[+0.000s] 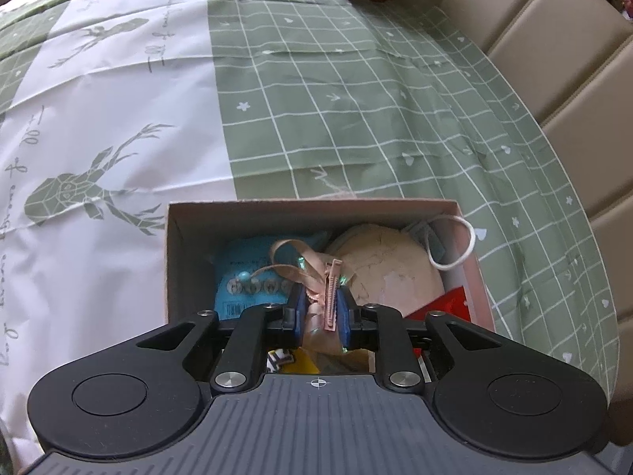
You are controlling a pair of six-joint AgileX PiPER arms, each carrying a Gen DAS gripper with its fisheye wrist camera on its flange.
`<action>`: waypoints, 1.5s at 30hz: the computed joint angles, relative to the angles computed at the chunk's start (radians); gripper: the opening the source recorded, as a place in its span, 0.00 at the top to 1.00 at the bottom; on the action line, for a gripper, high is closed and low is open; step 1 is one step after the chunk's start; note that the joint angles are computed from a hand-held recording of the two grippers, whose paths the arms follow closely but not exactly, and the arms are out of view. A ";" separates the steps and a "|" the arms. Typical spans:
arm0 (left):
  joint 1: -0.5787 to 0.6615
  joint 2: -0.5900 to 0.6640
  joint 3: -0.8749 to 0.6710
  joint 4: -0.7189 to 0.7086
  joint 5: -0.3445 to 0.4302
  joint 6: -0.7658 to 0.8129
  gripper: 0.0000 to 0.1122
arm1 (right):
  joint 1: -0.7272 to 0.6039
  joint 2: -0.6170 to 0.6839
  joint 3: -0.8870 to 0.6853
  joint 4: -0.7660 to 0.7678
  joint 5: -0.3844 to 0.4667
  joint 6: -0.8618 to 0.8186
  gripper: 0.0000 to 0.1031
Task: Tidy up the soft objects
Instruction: 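Open both grippers to drop the keychain and sachet into the box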
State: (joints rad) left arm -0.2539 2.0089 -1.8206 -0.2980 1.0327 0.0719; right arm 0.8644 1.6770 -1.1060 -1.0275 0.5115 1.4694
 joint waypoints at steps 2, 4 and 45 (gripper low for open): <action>-0.002 -0.011 0.013 0.004 0.005 0.009 0.81 | 0.003 0.009 -0.018 0.025 0.014 -0.026 0.43; -0.002 -0.026 0.034 0.005 0.002 0.016 0.81 | 0.004 0.021 -0.041 0.061 0.033 -0.061 0.43; 0.050 -0.232 0.354 -0.290 -0.169 0.419 0.75 | 0.231 -0.152 0.220 -0.399 0.315 0.534 0.40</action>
